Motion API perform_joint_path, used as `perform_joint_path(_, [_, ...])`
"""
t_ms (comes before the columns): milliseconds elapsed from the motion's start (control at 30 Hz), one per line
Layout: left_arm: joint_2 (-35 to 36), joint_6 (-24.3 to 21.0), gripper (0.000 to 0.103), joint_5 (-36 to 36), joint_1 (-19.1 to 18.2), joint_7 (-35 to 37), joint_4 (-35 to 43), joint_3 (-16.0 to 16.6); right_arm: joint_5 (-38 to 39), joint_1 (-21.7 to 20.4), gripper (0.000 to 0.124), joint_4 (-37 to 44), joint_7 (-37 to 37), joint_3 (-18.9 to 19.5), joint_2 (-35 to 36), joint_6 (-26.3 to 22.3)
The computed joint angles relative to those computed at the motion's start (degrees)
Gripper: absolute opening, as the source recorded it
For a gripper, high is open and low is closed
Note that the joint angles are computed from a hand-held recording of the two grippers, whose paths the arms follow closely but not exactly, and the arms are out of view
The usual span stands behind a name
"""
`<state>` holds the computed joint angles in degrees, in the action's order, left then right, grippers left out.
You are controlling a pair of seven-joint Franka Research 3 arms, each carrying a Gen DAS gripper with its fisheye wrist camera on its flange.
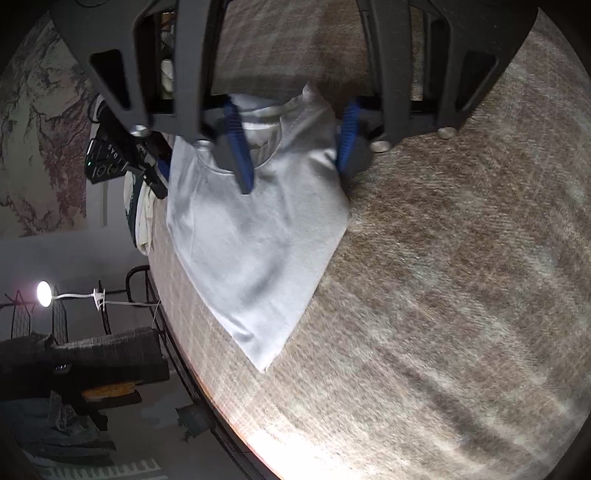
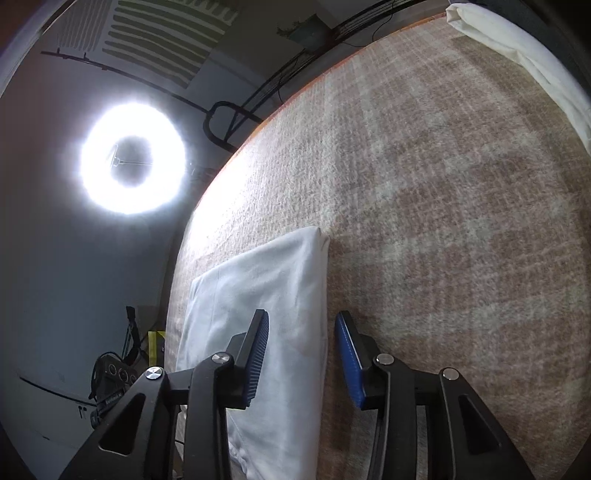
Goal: Fold small clothes
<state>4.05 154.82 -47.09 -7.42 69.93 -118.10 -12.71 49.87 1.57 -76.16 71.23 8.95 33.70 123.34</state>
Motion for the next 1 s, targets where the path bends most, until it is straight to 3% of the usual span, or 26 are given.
perform_joint_path(67, [0.68, 0.62, 0.021, 6.59, -0.72, -4.25, 0.68, 0.27, -0.13, 0.18, 0.034, 1.39, 0.86, 0.25, 1.06, -1.29])
perform_joint_path(133, [1.44, 0.32, 0.016, 11.78, -0.99, -6.20, 1.88, 0.26, -0.51, 0.77, 0.033, 1.56, 0.84, 0.36, 1.19, -0.69])
perform_joint_path(267, [2.10, 0.94, 0.012, 18.40, -1.37, -9.43, 3.26, -0.21, -4.91, 3.00, 0.009, 2.51, 2.10, -0.71, 0.95, 0.34])
perform_joint_path(733, [4.47, 3.17, 0.010, 23.82, -2.73, -4.97, 11.86, -3.21, -14.05, 6.87, 0.004, 1.63, 1.76, -1.89, -4.80, 4.87])
perform_joint_path(1000, [11.86, 0.83, 0.010, 25.58, -3.95, -3.21, 22.68, -5.59, -13.31, 4.90, 0.004, -0.89, -1.15, -2.94, -8.83, 5.34])
